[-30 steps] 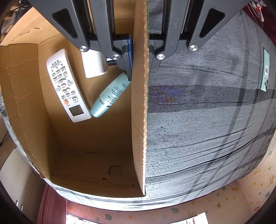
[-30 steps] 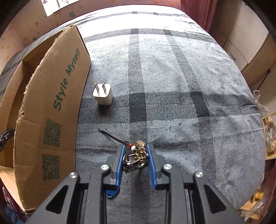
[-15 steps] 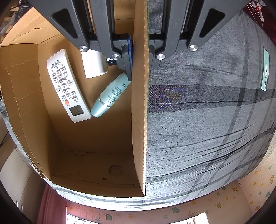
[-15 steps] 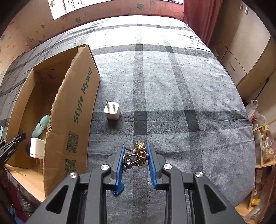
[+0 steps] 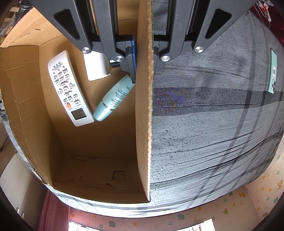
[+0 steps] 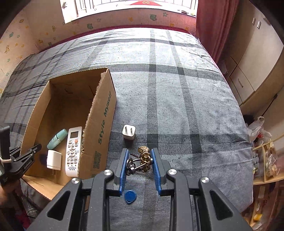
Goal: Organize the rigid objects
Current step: 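Lift the keychain with the right gripper and carry it over the box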
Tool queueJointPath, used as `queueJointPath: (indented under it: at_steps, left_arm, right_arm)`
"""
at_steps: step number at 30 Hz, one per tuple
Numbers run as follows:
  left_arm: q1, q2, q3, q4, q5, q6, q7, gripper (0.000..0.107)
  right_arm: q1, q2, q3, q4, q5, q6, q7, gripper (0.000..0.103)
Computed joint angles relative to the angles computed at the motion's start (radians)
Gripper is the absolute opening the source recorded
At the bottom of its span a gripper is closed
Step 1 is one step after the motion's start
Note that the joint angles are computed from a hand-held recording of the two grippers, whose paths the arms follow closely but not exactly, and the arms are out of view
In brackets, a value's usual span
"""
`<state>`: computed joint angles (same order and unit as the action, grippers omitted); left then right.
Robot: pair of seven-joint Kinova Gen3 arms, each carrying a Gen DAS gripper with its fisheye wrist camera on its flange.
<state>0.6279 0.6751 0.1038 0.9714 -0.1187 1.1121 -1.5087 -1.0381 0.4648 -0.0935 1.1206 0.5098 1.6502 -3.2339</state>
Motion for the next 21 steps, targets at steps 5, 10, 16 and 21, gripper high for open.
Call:
queueJointPath:
  at_steps: [5,10,16,21]
  left_arm:
    - [-0.001,0.0,0.0,0.0,0.002,0.0,0.0,0.011]
    - [0.0,0.0,0.0,0.0,0.001,0.001,-0.001,0.011]
    - [0.0,0.0,0.0,-0.001,0.001,0.001,-0.001,0.011]
    - [0.0,-0.001,0.0,0.002,0.0,-0.001,-0.002,0.011]
  right_arm:
    - [-0.015,0.03,0.016,-0.108,0.04,0.065,0.072,0.027]
    - [-0.032,0.067,0.044,-0.214,0.072,0.099,0.15,0.027]
    - [-0.043,0.126,0.083,-0.347,0.083,0.111,0.253,0.027]
    - [-0.043,0.188,0.118,-0.464,0.066,0.107,0.345,0.027]
